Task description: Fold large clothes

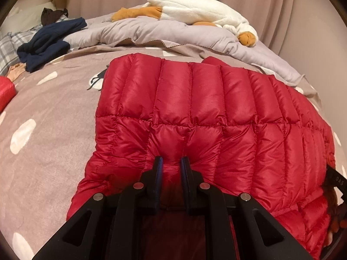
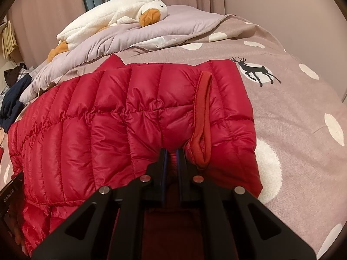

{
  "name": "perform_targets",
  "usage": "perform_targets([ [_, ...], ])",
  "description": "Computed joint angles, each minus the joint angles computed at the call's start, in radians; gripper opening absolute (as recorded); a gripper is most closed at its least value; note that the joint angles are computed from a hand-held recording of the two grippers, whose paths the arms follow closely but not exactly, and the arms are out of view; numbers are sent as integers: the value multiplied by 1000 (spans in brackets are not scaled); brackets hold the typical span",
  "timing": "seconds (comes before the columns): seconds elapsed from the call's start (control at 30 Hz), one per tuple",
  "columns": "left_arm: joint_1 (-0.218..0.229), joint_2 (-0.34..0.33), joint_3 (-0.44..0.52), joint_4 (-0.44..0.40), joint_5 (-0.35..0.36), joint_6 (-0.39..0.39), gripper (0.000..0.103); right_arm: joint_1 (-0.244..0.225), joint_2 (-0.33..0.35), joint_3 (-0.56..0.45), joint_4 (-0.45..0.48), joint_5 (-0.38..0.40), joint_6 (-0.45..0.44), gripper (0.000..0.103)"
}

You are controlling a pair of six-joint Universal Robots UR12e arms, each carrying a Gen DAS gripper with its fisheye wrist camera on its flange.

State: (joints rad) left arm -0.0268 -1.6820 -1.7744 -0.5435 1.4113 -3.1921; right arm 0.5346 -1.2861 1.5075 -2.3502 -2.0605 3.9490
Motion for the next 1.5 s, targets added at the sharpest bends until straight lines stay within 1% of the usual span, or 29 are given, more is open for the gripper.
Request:
perform_targets([
  [0.2,-4,0,0,2,13,2,16,0,1,0,-8,6,5,7],
  [0.23,-7,1,1,3,25,3,17,0,0,2,-10,6,4,8],
  [0.33,-19,6,1,6,78,3,24,-2,-6,9,-24,11,3,8],
  [0.4,-27,13,2,7,123,-2,40,-3,-13,13,-29,16,8,11],
  [0.43,-27,19,0,11,131,-8,46,-2,-15,12,-24,13,10,15],
  [0.47,-23,29,-7,22,125,-14,57,2,-16,5,-10,4,5,19],
  [0.5,-20,38,-14,35,113,-20,68,8,-16,-2,4,-7,-5,31],
  [0.53,-11,52,-25,54,93,-27,72,17,-18,-8,6,-26,-29,51],
  [0.57,-7,61,-32,66,85,-32,78,25,-21,-7,-4,-41,-44,64],
  [0.6,-1,78,-44,86,78,-35,82,36,-24,-6,-9,-74,-51,85],
  [0.63,2,90,-54,102,80,-32,84,54,-29,-2,-16,-132,-52,91],
  [0.67,8,111,-72,130,88,-27,88,63,-35,4,-19,-164,-55,91],
  [0.7,10,122,-82,148,95,-29,93,68,-42,8,-15,-180,-58,91],
  [0.77,26,152,-110,179,88,-45,99,74,-66,26,-21,-185,-56,92],
  [0.87,65,204,-156,184,36,-70,100,80,-115,85,-70,-178,14,94],
  [0.93,84,237,-185,167,31,-92,100,90,-148,134,-95,-178,85,94],
  [1.0,100,275,-223,148,30,-141,100,109,-183,185,-101,-184,183,94],
  [1.07,131,312,-257,116,-20,-184,100,134,-216,241,-116,-199,301,94],
  [1.1,139,328,-269,94,-41,-207,100,143,-230,266,-124,-198,354,95],
  [1.13,151,342,-279,73,-68,-228,100,150,-244,289,-139,-181,400,95],
  [1.17,161,355,-285,53,-93,-243,100,153,-251,302,-154,-162,419,95],
  [1.2,169,367,-285,21,-113,-246,100,152,-262,316,-170,-132,426,95],
  [1.23,175,380,-285,3,-132,-235,100,151,-271,319,-165,-105,418,93],
  [1.27,180,392,-287,1,-142,-219,100,154,-276,316,-155,-97,404,93],
  [1.3,180,409,-287,10,-131,-204,100,160,-281,310,-150,-106,379,93],
  [1.37,179,438,-287,35,-99,-192,100,178,-294,293,-115,-156,342,93],
  [1.4,187,458,-286,41,-98,-196,100,185,-299,283,-99,-177,326,93],
  [1.43,197,471,-284,34,-112,-201,100,190,-307,274,-83,-192,308,93],
  [1.5,230,505,-285,3,-165,-194,100,203,-322,255,-46,-220,290,93],
])
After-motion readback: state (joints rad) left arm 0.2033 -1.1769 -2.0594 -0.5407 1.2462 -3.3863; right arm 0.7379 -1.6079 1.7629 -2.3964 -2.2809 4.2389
